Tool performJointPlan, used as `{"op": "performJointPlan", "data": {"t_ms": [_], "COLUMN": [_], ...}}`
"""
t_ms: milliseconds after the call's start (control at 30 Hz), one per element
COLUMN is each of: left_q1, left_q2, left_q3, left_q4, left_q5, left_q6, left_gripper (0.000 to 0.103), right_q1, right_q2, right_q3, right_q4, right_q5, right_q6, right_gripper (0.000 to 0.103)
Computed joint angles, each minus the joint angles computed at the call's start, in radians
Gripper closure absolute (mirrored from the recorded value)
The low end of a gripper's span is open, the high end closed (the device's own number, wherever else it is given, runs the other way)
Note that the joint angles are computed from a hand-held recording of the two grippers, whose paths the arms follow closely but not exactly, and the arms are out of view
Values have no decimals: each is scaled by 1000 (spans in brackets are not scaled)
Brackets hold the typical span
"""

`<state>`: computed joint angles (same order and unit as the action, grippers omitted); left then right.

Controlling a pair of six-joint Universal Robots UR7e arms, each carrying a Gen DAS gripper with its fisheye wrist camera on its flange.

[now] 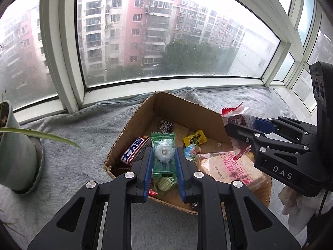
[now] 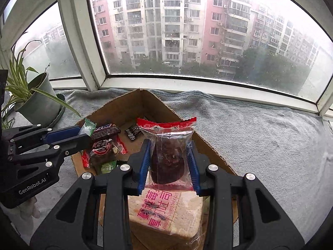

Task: Organize snacks
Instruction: 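Open both tools over the box to drop the mint packet and pastry bag, then move both open tools back toward the pink candy and green candy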

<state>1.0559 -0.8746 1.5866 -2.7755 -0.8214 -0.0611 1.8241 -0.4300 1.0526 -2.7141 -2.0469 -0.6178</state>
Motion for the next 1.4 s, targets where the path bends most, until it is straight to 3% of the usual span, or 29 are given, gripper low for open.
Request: {"op": "performJointPlan", "data": {"t_ms": [167, 300, 400, 667, 1067, 1200, 1400], "left_q1": [4, 7, 5, -20, -117, -163, -215], "left_q2": [11, 11, 9, -44, -231, -295, -388], "left_q3": [-14, -18, -16, 43, 254, 332, 437], "left_q4": [21, 27, 26, -6, -16, -6, 30], "left_q5": [-2, -6, -2, 34, 153, 198, 235], "left_q6": [-8, -8, -5, 12, -46, -64, -136], "left_gripper": [83, 81, 73, 73, 73, 73, 73], "right_q1": [-2, -2, -1, 12, 58, 77, 87], "right_q2": [2, -3, -12, -86, -238, -276, -319], "right_q3": [-1, 11, 20, 124, 355, 422, 505], "right_q4": [-9, -38, -44, -78, -125, -141, -156], "right_q5": [-15, -11, -4, 32, 122, 136, 149], "right_q6": [1, -7, -6, -6, -19, -28, -22], "right_gripper": [66, 34, 34, 34, 33, 25, 24]}}
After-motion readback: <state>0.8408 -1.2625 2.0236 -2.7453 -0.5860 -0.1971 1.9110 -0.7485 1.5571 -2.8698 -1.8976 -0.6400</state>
